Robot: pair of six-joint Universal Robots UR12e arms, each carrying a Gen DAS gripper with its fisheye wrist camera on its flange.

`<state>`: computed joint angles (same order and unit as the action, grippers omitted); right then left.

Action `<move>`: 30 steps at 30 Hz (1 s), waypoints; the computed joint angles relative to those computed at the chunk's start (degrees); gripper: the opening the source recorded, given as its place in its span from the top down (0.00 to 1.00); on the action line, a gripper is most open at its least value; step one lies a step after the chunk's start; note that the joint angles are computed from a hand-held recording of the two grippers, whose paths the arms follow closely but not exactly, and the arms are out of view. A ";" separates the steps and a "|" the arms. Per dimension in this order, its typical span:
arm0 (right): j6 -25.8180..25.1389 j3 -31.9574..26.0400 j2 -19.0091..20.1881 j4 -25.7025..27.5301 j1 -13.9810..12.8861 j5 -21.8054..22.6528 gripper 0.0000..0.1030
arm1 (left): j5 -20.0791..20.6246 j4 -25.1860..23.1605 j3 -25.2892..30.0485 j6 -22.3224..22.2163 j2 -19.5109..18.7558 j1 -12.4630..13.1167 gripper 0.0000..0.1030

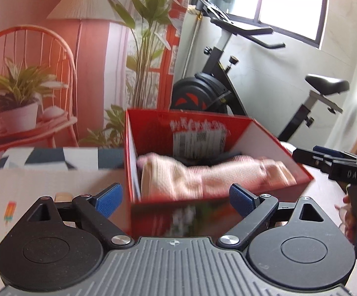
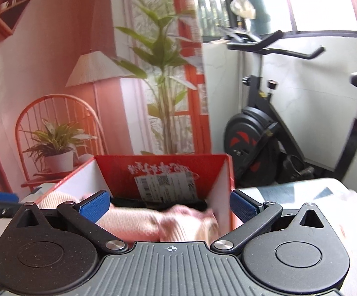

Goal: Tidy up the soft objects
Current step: 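Move both tools down to the clear bag of dark sheets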

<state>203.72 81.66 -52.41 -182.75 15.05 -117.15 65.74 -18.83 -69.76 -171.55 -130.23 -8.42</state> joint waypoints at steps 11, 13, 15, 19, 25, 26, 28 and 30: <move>6.04 6.68 -1.54 5.86 3.33 -1.43 0.00 | 1.06 -3.01 -6.73 1.27 1.75 -0.04 0.10; 7.39 6.95 -1.51 8.00 3.63 -0.71 0.00 | 1.82 -3.11 -7.04 1.84 1.36 -0.28 0.13; 8.46 6.91 -1.44 10.19 3.91 -0.56 0.00 | 1.63 -4.67 -6.81 2.18 0.97 -0.32 0.17; 11.60 7.36 -1.79 13.30 3.82 0.76 0.00 | -0.19 -7.14 -6.82 2.02 0.68 -0.07 0.23; 15.28 8.51 -2.41 14.39 2.87 5.11 0.00 | -2.74 -8.58 -7.30 1.47 0.75 0.31 0.29; 15.42 8.58 -2.42 14.32 2.82 5.44 0.00 | -2.85 -8.36 -7.59 1.43 0.84 0.32 0.30; 15.34 8.65 -2.47 14.41 2.65 6.15 0.00 | -3.31 -8.31 -7.81 1.06 0.88 0.42 0.32; 15.00 8.60 -2.49 14.35 2.46 7.09 0.00 | -3.50 -8.11 -8.19 0.69 1.05 0.38 0.33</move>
<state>218.71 90.27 -54.89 -168.40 17.51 -110.06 62.24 -26.94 -77.94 -170.86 -129.19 -8.04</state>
